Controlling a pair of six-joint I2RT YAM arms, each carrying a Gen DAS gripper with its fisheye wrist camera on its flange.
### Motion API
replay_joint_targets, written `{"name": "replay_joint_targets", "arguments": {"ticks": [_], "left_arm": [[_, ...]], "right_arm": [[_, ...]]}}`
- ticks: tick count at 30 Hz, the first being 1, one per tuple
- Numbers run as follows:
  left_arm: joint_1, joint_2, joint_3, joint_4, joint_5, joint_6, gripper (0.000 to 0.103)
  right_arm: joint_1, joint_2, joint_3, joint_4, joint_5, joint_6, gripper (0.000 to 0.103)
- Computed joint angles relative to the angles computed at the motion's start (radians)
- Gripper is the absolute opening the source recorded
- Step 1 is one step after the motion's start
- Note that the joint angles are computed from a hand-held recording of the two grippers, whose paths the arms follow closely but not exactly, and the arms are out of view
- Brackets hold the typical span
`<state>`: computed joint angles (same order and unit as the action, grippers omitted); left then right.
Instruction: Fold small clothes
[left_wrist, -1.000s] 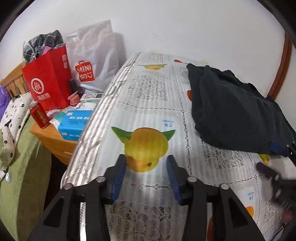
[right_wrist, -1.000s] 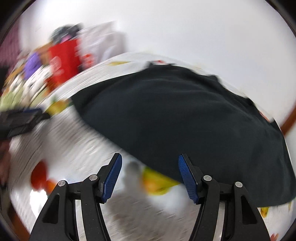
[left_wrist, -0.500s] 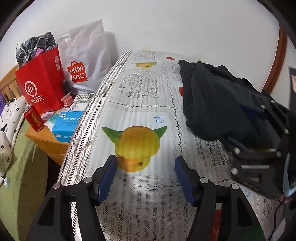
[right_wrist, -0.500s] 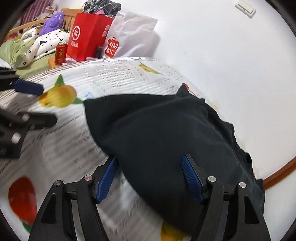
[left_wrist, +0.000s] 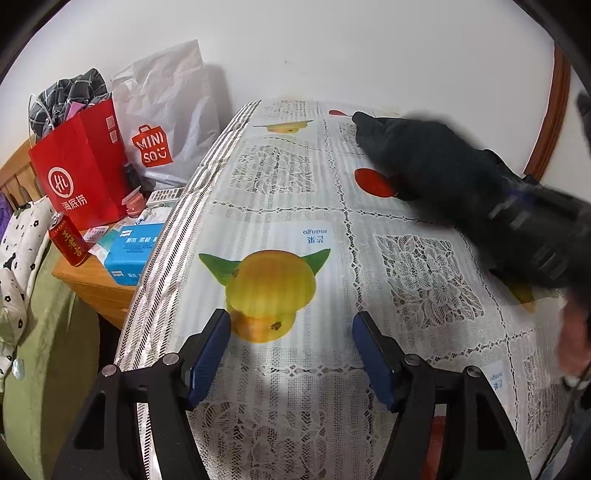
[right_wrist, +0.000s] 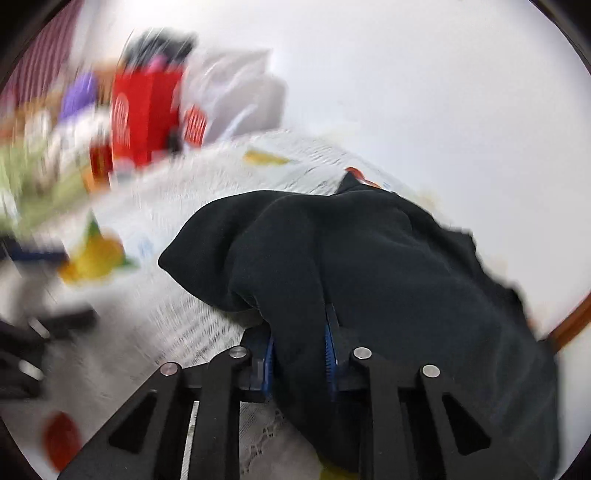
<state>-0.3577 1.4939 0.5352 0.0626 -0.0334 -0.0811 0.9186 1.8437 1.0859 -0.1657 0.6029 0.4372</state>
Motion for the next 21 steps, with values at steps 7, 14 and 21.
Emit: {"name": "replay_joint_targets", "arguments": {"ticks": [7, 14, 21], "left_arm": [[-0.009, 0.002, 0.005, -0.007, -0.021, 0.008, 0.067], [-0.029, -0.017, -0.005, -0.005, -0.060, 0.017, 0.067], [-0.159, -0.060, 0.024, -0.092, -0.077, -0.058, 0.067]], "right_arm": [[-0.156, -0.510, -0.427, 0.263, -0.147, 0.146, 0.019], [-0.421, -1.073, -0.777, 0.231, -0.273, 0.261, 0.019], [-0.613, -1.503, -0.892, -0.205, -0.383, 0.249, 0.019]]}}
